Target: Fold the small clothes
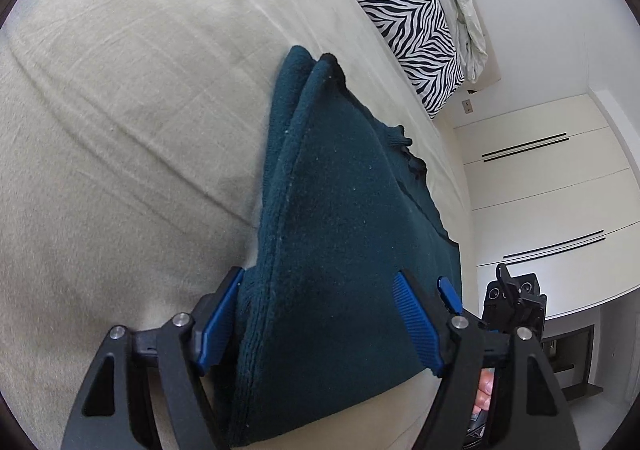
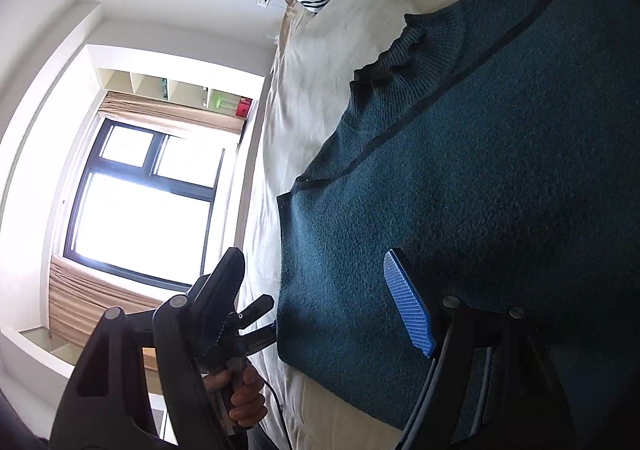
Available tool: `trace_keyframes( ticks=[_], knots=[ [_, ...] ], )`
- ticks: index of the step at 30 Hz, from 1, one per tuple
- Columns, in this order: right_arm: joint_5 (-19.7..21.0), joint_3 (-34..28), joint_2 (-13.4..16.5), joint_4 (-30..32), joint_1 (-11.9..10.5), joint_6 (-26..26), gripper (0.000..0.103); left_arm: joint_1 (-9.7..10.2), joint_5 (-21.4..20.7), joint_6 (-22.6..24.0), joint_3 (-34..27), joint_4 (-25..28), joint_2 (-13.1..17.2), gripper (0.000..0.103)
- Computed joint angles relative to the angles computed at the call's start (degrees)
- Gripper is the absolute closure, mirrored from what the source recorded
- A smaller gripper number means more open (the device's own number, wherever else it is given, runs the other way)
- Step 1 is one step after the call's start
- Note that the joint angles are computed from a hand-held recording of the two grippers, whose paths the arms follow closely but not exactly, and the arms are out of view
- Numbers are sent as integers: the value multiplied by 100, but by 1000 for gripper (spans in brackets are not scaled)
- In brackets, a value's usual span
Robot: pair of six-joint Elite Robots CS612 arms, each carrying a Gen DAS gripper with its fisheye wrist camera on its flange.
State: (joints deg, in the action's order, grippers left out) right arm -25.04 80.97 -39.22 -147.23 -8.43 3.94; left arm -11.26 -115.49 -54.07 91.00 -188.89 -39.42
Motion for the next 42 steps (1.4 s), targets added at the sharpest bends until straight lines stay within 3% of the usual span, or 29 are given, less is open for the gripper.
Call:
trace_keyframes(
  ticks=[2, 4, 6, 8, 11, 18, 21, 26, 30, 33, 35, 37, 38, 40, 42],
  knots=[
    [-42, -68, -23, 395, 65, -342, 31, 18, -150, -149, -28, -81, 47, 29],
    [-125, -157, -37, 797, 130, -661, 31, 27, -196, -224, -28, -19, 58, 40],
    [-178, -263, -26, 1125, 192, -914, 31, 61, -365, -404, -65, -40, 123, 69],
    [-305, -433, 37, 1422, 270, -1059, 31, 91, -527, -604, -145, -125, 226, 83],
    [-561, -594, 157, 1513, 334, -947, 32, 111, -597, -735, -133, -362, 275, 84],
    [-202, -642, 294, 1415, 282, -799, 32, 46, -605, -626, -153, -692, 163, 86],
    [442, -603, 386, 983, 125, -162, 32, -55, -564, -347, -248, -595, 30, 86],
    [934, -585, 475, 178, -193, 654, 28, -307, -552, 205, -612, -217, -89, 86],
    [1230, -657, 635, -558, -447, 1505, 27, -590, -665, 763, -1177, 261, 50, 86],
    [1337, -734, 795, -1179, -608, 2230, 26, -782, -972, 937, -1724, 498, 375, 85],
    [1370, -834, 960, -1860, -705, 3015, 26, -889, -1027, 1066, -2049, 623, 634, 84],
    [1444, -946, 1114, -2401, -798, 3662, 26, -942, -1121, 909, -2277, 820, 869, 73],
    [1468, -955, 1130, -2368, -837, 3645, 26, -959, -1176, 813, -2329, 881, 947, 62],
    [1475, -928, 1105, -2049, -876, 3337, 26, -972, -1356, 656, -2322, 647, 1034, 54],
    [1570, -916, 1075, -1626, -901, 2952, 26, -970, -1473, 655, -2243, 379, 1014, 39]
  ],
)
